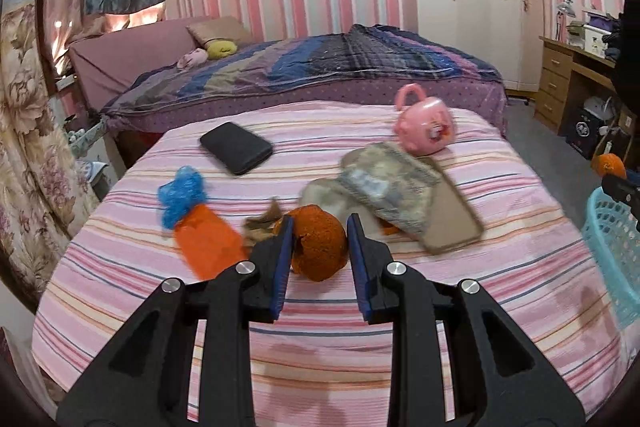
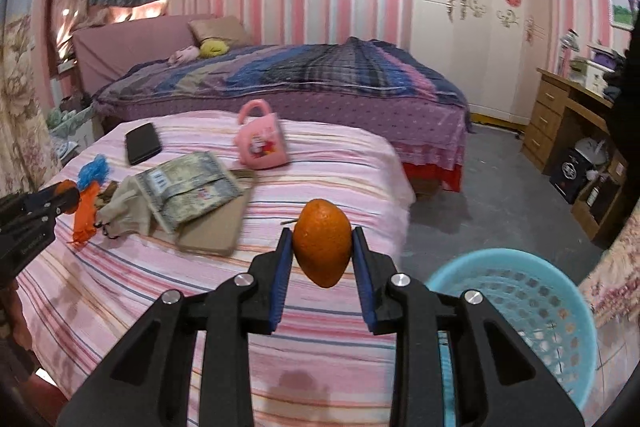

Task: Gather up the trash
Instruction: 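Carry the orange fruit with the right gripper into the blue basket and release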

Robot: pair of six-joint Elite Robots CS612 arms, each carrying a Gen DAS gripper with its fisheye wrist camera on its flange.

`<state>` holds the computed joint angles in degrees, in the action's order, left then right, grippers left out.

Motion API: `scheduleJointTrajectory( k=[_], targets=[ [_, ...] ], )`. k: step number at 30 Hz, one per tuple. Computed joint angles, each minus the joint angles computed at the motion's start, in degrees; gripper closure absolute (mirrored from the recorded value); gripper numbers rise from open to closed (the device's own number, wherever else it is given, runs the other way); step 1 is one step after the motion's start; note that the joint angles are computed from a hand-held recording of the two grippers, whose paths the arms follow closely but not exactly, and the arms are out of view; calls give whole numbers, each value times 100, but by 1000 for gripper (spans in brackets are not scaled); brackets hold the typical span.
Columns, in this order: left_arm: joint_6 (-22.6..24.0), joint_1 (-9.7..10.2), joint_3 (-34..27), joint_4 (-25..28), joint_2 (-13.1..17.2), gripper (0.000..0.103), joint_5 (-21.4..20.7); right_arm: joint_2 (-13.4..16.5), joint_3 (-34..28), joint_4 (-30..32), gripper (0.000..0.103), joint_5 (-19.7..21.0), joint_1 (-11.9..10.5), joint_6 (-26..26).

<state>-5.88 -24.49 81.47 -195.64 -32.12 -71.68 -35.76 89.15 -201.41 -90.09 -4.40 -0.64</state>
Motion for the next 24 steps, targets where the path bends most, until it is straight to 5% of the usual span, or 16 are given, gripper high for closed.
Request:
scheduleJointTrajectory(
  k=[11,24],
  targets=[
    [172,-572,-195,-41,51,77,-422,-236,600,-211,73,-284,-529,-172],
    [85,-1038,-651,526,292,77,-1445,-179,811,-283,73,-146,-1132,351]
  ],
)
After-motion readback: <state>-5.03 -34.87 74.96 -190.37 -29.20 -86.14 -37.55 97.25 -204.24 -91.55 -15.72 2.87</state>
